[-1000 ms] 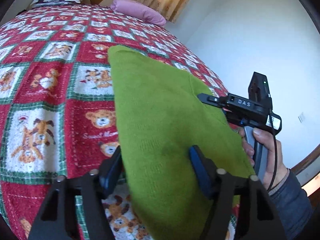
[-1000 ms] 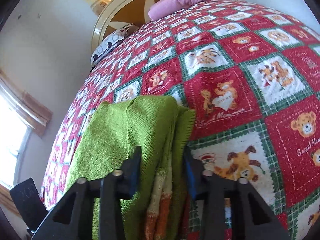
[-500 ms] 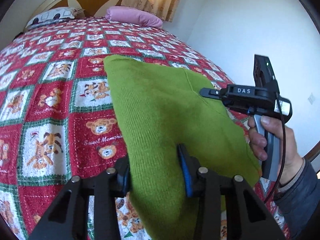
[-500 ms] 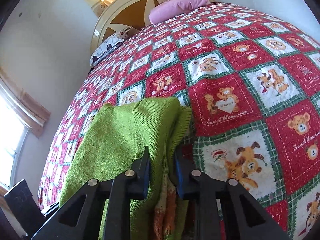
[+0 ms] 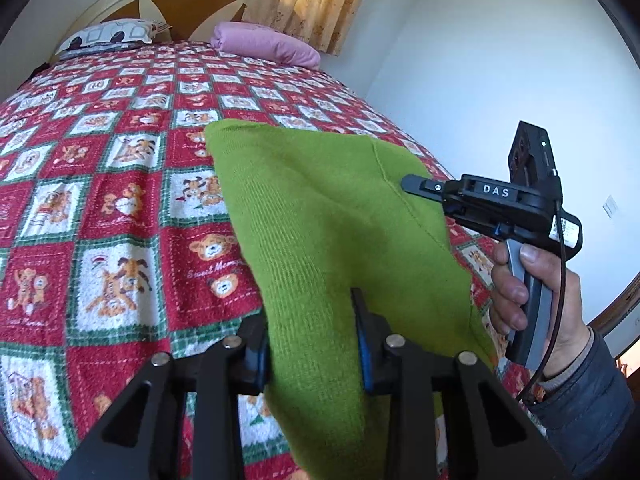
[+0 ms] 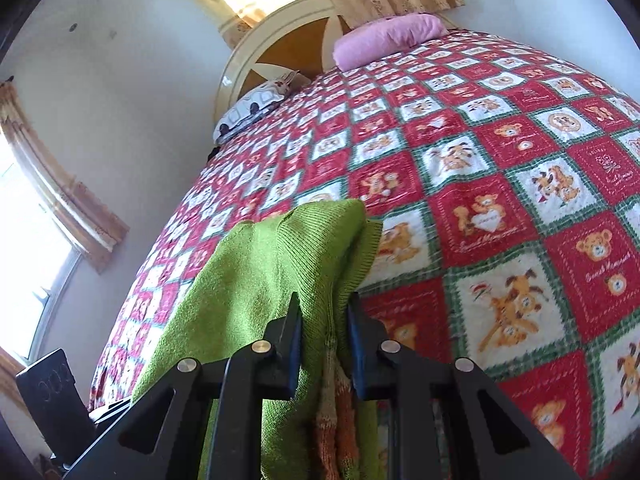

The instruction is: Fold small clothes

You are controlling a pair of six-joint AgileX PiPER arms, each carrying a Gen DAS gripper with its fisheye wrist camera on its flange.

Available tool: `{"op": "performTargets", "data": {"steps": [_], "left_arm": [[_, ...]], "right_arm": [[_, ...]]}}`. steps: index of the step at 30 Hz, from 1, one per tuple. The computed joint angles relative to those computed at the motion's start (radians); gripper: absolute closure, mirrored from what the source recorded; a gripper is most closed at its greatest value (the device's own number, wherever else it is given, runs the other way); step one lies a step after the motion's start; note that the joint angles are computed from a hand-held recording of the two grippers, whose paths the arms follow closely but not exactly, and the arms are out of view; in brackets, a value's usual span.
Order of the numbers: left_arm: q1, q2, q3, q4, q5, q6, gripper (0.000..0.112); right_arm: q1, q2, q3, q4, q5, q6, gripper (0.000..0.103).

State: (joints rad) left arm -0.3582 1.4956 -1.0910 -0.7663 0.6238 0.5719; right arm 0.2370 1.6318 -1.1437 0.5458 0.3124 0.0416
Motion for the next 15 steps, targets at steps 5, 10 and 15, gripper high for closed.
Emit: {"op": "performTargets", "data": {"steps": [5, 10, 15], "left_arm": [[0.048, -0.071, 0.045, 0.002, 0.044, 0.017, 0.078], [0.111, -0.155, 0.089, 0.003, 0.075, 0.046, 0.079], [0.182, -0.215, 0.131, 0.009, 0.104, 0.076, 0.079]], "right_arm": [[0.065, -0.025, 0.016, -0.045, -0.023, 0.067, 0.084], [0.146, -0.029, 0.004, -0.117, -0.05, 0.169, 0.084], [0.224, 0.001, -0.04, -0.218, -0.063, 0.295, 0.084]]}}
